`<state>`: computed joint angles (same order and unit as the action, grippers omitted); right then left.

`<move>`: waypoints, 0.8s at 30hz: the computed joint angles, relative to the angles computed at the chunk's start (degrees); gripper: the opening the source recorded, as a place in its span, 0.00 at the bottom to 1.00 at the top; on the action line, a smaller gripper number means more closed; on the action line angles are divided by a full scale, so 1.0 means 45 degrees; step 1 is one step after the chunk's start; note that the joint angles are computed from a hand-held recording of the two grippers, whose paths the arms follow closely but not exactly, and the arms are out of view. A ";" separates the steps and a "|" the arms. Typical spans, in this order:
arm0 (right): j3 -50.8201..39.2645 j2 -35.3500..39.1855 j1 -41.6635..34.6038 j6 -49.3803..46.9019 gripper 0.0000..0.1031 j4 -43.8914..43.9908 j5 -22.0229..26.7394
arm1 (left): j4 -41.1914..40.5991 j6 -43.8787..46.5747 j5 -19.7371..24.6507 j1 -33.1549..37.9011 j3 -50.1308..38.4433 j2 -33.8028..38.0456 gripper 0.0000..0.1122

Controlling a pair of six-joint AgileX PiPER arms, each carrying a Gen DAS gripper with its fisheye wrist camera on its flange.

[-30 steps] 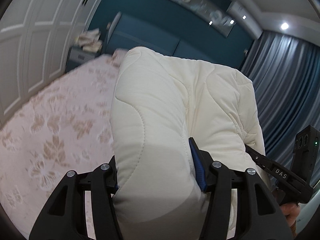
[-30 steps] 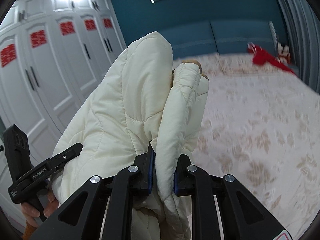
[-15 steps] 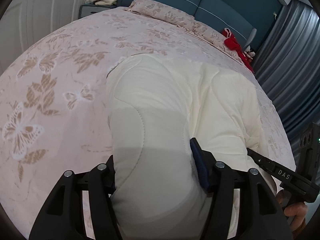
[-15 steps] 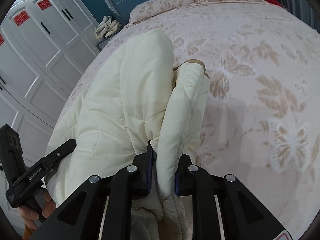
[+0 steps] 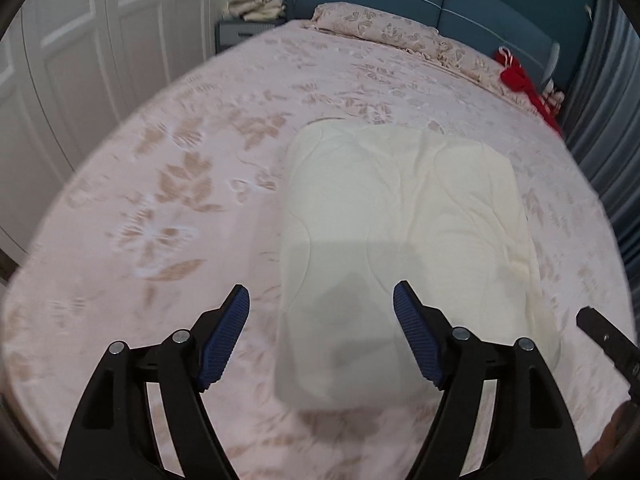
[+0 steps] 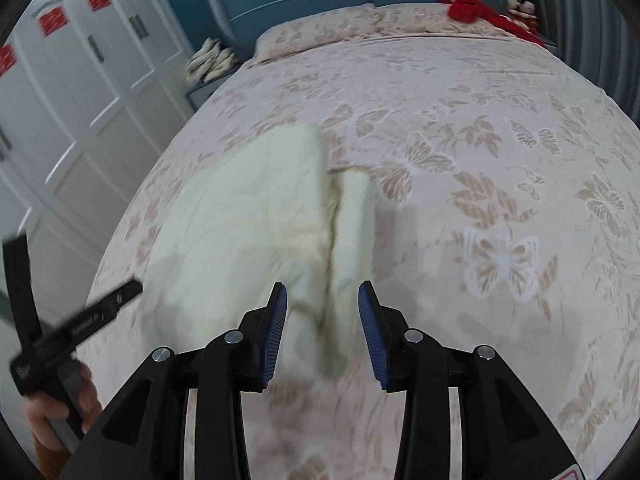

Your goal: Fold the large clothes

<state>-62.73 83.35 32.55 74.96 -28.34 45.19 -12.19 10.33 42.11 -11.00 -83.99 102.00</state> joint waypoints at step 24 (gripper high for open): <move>-0.0448 0.4197 -0.0260 -0.1385 0.16 0.1512 -0.0620 | 0.4323 -0.3882 -0.0492 -0.2290 0.1160 0.1000 0.66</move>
<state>-64.74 102.24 31.38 68.72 -21.53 42.40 7.27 -7.13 39.89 -21.31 -78.77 106.50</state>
